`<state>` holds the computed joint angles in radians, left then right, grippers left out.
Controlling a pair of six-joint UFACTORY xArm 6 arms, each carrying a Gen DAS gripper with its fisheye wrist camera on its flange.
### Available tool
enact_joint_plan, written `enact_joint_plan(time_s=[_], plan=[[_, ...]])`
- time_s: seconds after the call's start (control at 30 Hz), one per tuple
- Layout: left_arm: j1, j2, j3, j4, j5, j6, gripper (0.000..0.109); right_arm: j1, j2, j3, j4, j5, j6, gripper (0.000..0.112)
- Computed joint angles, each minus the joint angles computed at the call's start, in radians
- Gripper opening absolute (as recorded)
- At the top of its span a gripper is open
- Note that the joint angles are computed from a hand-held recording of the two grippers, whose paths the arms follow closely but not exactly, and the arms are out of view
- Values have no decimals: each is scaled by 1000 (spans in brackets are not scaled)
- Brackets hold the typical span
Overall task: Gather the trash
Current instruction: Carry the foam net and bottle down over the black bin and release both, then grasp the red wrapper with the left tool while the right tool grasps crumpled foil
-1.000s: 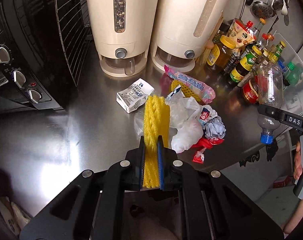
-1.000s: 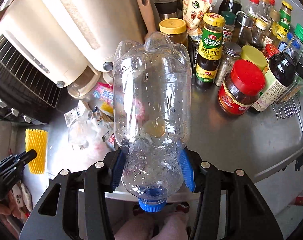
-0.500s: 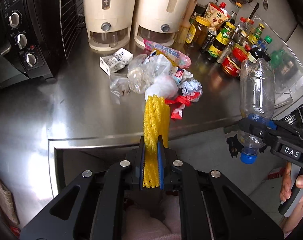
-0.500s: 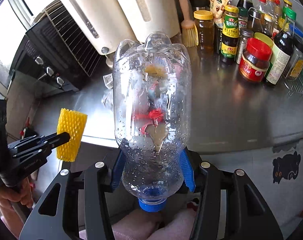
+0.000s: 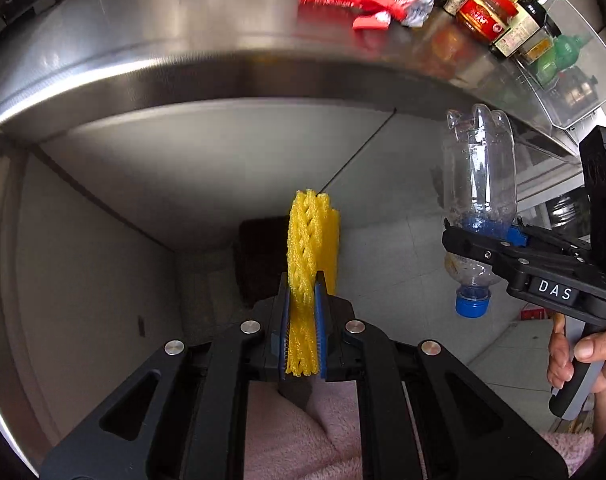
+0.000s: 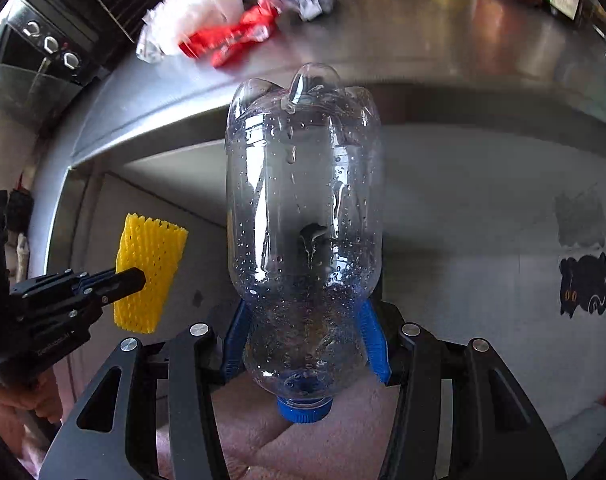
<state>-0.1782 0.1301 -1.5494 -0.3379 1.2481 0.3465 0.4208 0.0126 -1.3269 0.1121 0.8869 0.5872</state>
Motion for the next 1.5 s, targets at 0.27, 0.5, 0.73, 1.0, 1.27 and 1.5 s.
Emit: enact_joint_plan(time_s=[0.27,0.5,0.73,1.0,1.27,1.5], plan=[[-30,66,138,2,-96,-15,9,-13,82,114,77,-134,23,51],[-51,204,91,-14,-85,-56,9,-12,211,84,128,-185,26,51],[-79,275,74,25,-99,-85,9,-19,313,-2,161,-133,24,51],[-71,281,85,5,-125,-75,24,-32,342,-42,182,-123,30,53],[-73,255,65,34,-109,-98,47,-39,319,-55,117,-107,94,67],[-50,148,48,31,-107,-58,70,-32,163,5,19,-99,158,67]])
